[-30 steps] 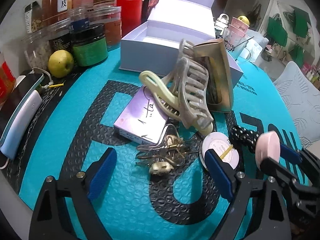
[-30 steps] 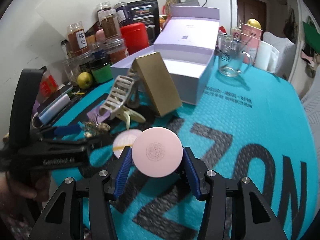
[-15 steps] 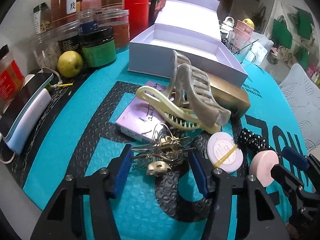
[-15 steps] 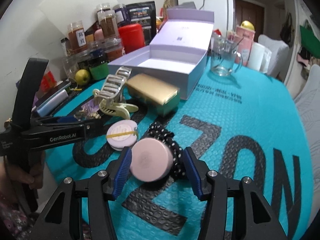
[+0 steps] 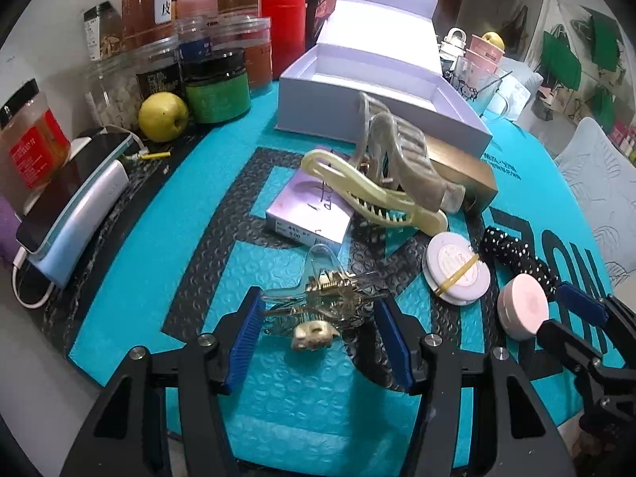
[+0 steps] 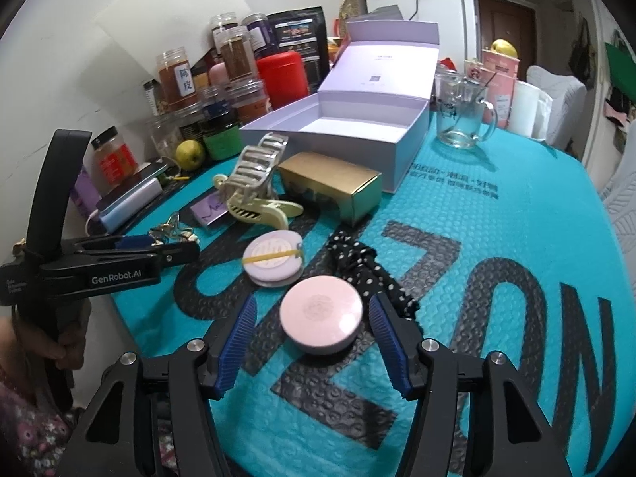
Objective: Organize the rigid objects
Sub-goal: 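Grasp the gold metal hair clip with the left gripper while the right holds the compact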
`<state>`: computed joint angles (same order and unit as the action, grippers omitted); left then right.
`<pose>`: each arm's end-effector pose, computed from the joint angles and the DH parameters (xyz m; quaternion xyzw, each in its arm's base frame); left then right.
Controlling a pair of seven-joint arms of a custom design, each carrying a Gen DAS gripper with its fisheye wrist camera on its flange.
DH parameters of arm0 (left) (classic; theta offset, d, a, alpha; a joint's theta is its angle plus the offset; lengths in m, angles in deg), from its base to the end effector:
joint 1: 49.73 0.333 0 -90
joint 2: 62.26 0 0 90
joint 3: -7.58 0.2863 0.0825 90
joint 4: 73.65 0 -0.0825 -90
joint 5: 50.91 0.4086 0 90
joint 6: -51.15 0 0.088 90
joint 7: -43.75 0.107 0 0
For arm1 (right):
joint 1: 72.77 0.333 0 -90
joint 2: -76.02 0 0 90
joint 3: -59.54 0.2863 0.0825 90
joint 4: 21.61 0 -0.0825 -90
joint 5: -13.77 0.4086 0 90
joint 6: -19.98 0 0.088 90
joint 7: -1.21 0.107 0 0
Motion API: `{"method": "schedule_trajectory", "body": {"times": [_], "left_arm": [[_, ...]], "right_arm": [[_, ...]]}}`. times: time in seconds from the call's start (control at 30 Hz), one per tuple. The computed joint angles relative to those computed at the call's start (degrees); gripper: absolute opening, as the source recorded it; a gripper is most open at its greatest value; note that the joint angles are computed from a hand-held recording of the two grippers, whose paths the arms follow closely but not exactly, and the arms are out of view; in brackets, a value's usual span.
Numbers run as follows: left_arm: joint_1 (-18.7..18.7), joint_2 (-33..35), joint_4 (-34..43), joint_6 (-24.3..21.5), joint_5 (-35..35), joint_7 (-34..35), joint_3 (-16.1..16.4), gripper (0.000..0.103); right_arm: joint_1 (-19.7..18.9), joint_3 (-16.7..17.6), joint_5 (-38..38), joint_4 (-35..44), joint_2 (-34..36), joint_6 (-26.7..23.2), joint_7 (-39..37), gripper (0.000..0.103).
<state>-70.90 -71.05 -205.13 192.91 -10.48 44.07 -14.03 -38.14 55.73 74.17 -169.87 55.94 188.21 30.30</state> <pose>0.3975 -0.3724 0.3983 -0.7683 0.5570 -0.2353 0.2099 0.4300 0.1921 0.3900 -0.8163 0.4171 -0.1143 0.3829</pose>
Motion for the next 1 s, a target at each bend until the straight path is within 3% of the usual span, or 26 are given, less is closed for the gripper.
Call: {"method": "schedule_trajectory", "body": {"times": [0.33,0.53,0.6,1.0], "left_arm": [[-1.0,3.3,3.6,-5.2,2.5,1.5,0.2,0.059],[-1.5,3.3,3.6,-5.5,3.4,0.4,0.9,0.056],[-1.5,2.9,2.9,-4.5,3.5,-0.1,1.1,0.056],[-0.3,-1.2,-0.9,-0.1,2.0,-2.4,0.1,0.056]], "right_arm": [[-1.1,2.3,-3.3,2.6,5.3,2.3,1.9,0.06],[-2.0,3.3,-5.9,3.7,7.3,2.3,4.0,0.059],[-2.1,3.3,-6.1,3.9,7.2,1.6,3.8,0.051],[-1.9,3.4,-2.4,2.6,4.9,1.5,2.2,0.051]]}}
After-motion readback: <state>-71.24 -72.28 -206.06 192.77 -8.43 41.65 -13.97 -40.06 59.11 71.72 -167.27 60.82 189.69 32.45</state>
